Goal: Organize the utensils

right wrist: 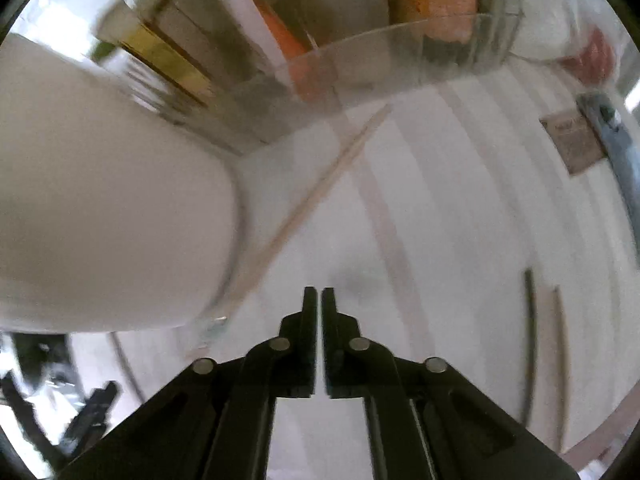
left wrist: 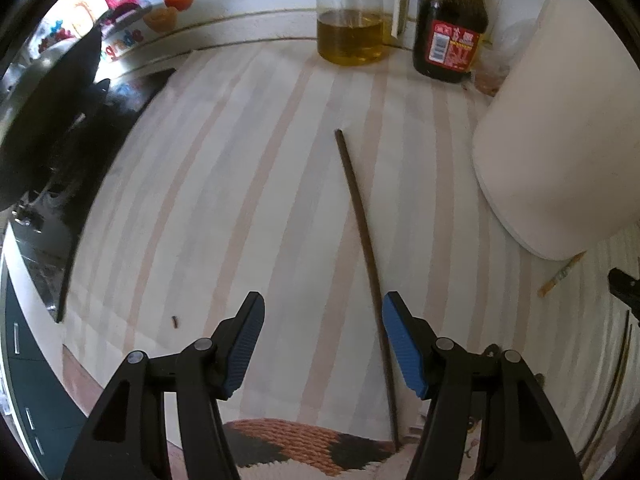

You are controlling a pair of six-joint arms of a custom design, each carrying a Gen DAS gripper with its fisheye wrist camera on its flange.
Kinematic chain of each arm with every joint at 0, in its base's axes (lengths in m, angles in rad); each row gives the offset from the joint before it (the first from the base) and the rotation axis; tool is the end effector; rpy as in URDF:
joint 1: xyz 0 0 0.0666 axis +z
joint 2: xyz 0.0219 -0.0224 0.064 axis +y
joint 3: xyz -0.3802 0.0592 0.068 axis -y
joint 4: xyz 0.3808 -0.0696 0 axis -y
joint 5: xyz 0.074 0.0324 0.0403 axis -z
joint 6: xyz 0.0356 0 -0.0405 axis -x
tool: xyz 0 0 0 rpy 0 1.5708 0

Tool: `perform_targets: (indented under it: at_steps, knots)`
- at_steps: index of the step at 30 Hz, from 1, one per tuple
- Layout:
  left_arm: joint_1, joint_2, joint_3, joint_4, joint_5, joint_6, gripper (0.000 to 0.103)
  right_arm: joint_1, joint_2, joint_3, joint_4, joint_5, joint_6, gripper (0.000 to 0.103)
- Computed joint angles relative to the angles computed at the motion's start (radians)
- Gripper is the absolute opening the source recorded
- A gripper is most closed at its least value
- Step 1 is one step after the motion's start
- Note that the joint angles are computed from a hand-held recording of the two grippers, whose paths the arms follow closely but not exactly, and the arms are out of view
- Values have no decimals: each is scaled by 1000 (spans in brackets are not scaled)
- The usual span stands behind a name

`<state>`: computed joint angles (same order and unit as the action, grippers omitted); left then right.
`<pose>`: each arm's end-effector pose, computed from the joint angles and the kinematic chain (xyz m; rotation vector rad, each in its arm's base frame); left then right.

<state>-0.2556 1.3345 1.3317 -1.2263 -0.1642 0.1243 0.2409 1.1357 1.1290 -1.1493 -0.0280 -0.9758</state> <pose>0.4040 -0.1000 0.4122 0.1426 2.7694 0.1337 0.3379 0.0836 0.4011 0.9959 2.6102 0.3681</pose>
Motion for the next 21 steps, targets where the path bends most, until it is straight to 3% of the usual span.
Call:
perform_targets:
  at_steps: [3,7,11,15,17,19,21]
  knots:
    - [-7,-17,-18,27,-69,-3,59,82,-20,-9,78,55,-67,43]
    - [5,-29,-39,46,-137,-11,59,191,61,50,69,197,-110,48]
    - [35,-19,-39,41,-139,-17,59,293,202,161,-55,317,-167,48]
    - [56,-21,-45,43,-139,-30,59,351,313,262,-162,401,-131,48]
    - [62,-27,-47,38,-136,-32,59,369,343,290,-185,440,-96,40]
    - [63,-26,-45,34,-132,-30,59,367,391,341,-199,442,-63,23]
    - [62,-26,-44,32,-122,-29,59,373,384,345,-242,444,-52,21]
